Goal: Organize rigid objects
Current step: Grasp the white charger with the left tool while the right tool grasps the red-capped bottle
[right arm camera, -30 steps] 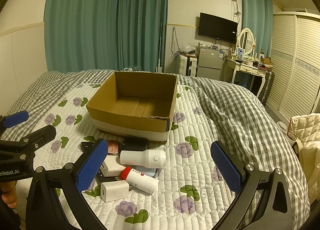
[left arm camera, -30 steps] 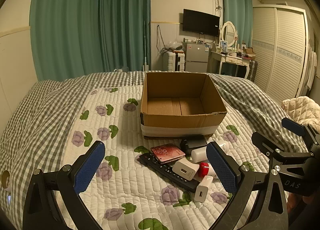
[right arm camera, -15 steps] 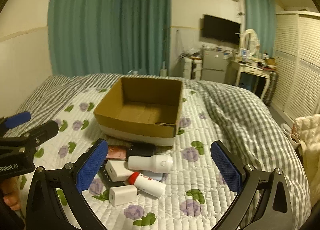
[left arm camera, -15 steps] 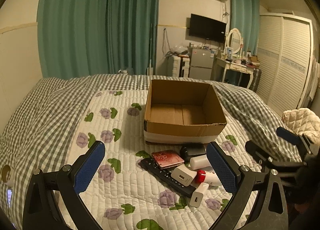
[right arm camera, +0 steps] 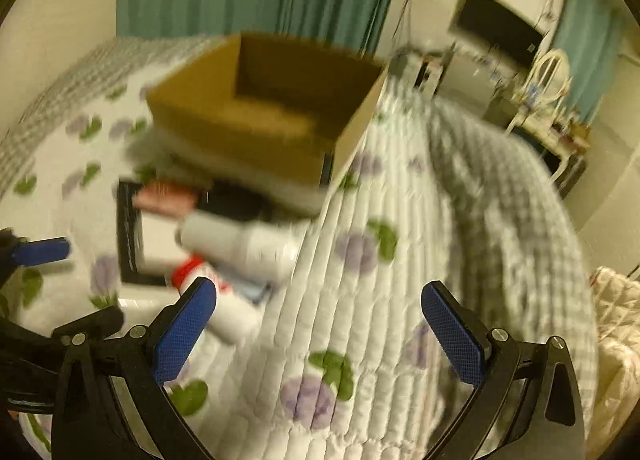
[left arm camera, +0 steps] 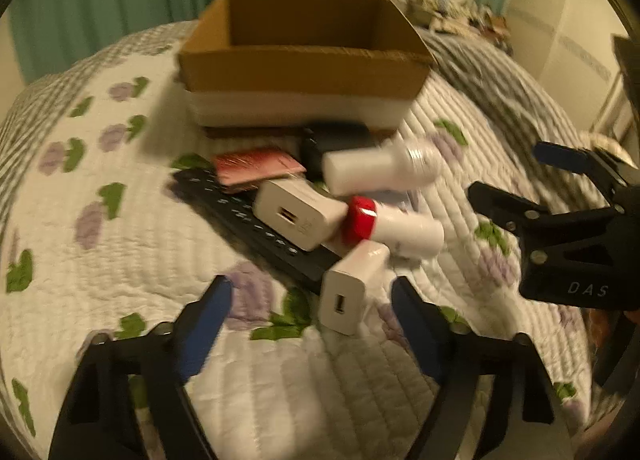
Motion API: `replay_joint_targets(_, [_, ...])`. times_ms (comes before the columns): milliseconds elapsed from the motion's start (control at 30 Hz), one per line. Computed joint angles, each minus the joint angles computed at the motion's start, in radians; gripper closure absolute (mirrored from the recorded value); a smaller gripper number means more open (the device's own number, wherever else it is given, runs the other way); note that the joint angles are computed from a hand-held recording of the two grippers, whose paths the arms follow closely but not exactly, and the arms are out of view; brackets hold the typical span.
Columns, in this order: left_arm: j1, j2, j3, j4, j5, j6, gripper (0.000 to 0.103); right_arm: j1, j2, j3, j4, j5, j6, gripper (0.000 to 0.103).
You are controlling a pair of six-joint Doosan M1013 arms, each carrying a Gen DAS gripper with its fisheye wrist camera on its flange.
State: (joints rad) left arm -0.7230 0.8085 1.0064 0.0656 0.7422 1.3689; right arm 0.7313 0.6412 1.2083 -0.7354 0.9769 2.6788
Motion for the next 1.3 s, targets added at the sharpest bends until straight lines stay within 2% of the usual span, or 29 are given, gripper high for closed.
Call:
replay_joint_targets(67, [0.0, 0.017, -0.027, -0.032, 0.038, 0.035, 0.037, -0.018, -0.002, 0.018, 0.073, -0.051, -0.049, 0.0])
replay_joint_targets(167, [0.005, 0.05, -0.081, -0.108, 0.115, 0.082, 0.055, -0.03, 0.001, 0.028, 0.104, -0.09, -0.1, 0.0])
replay_joint_targets(233, [0.007, 0.06, -0.096, -0.133, 0.135, 0.111, 0.061, -0.036, 0.004, 0.033, 0.103, -0.111, -0.133, 0.0])
replay_joint_targets(267, [0.009, 0.059, -0.096, -0.162, 0.136, 0.144, 0.07, -0.037, 0.004, 0.032, 0.105, -0.114, -0.142, 0.0])
replay_joint_targets(367, [0.006, 0.057, -0.102, -0.15, 0.139, 0.159, 0.073, -0.045, 0.001, 0.039, 0.134, -0.145, -0.174, 0.0])
replay_joint_targets(533, [0.008, 0.013, -0.049, -0.165, 0.077, 0.18, 0.079, -0.052, 0.007, 0.032, 0.23, -0.168, -0.262, 0.0])
replay_joint_targets(700, [0.015, -0.033, -0.015, -0.129, 0.022, 0.147, 0.08, -0.048, 0.029, -0.011, 0.308, -0.148, -0.387, 0.0])
replay_joint_targets(800, [0.022, -0.038, -0.024, -0.082, 0.009, 0.115, 0.08, -0.046, 0.051, -0.048, 0.345, -0.129, -0.441, 0.003])
replay_joint_targets(1000, [0.033, -0.034, -0.026, 0.024, -0.002, 0.029, 0.08, -0.043, 0.109, -0.134, 0.393, -0.078, -0.538, 0.021])
replay_joint_targets(1067, [0.037, -0.027, -0.031, 0.042, 0.007, 0.009, 0.08, -0.041, 0.141, -0.177, 0.394, -0.026, -0.554, 0.039])
replay_joint_targets(1100, [0.039, -0.025, -0.031, 0.042, 0.011, 0.007, 0.08, -0.038, 0.152, -0.189, 0.382, -0.004, -0.548, 0.041])
replay_joint_targets(1167, [0.04, -0.025, -0.029, 0.042, 0.013, 0.007, 0.08, -0.038, 0.155, -0.186, 0.382, -0.011, -0.536, 0.051])
replay_joint_targets(1300, [0.037, -0.03, -0.019, 0.063, 0.005, -0.001, 0.08, -0.031, 0.156, -0.194, 0.358, 0.019, -0.518, 0.06])
